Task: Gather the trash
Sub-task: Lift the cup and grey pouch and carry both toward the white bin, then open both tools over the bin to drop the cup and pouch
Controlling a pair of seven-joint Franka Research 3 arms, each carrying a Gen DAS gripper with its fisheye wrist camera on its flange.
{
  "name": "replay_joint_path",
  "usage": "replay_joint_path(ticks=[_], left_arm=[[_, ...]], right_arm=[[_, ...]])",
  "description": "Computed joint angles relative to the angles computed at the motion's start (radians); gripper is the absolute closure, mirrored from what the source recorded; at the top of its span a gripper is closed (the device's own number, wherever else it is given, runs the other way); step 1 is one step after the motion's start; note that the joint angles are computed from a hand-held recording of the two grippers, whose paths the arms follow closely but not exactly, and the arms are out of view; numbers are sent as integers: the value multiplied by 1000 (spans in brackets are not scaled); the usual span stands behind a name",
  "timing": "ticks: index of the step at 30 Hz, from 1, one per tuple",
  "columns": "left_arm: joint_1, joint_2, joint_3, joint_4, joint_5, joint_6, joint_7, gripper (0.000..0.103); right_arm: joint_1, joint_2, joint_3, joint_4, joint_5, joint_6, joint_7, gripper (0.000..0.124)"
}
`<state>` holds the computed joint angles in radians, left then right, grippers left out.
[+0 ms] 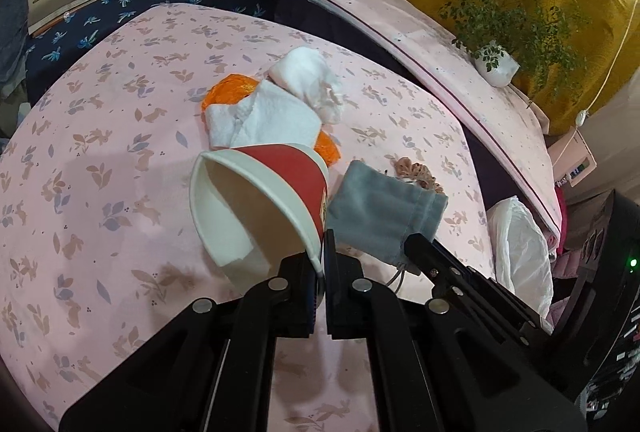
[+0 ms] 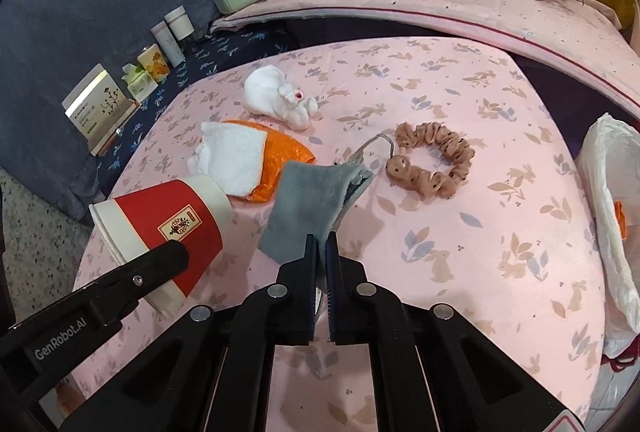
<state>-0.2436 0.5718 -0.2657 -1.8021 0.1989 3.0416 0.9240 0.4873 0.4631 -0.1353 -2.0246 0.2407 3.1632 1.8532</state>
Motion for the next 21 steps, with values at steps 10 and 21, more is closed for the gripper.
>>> replay_joint_path(ticks=[10,21], left_arm=[[-84,7,-12,85,42,-9,35,101],[-166,149,-97,363,29,-118,180,101]], right_arm=[[88,-165,-144,-192,81,140,-24,119],[172,-321,-310,-383,340,271,-203,119]])
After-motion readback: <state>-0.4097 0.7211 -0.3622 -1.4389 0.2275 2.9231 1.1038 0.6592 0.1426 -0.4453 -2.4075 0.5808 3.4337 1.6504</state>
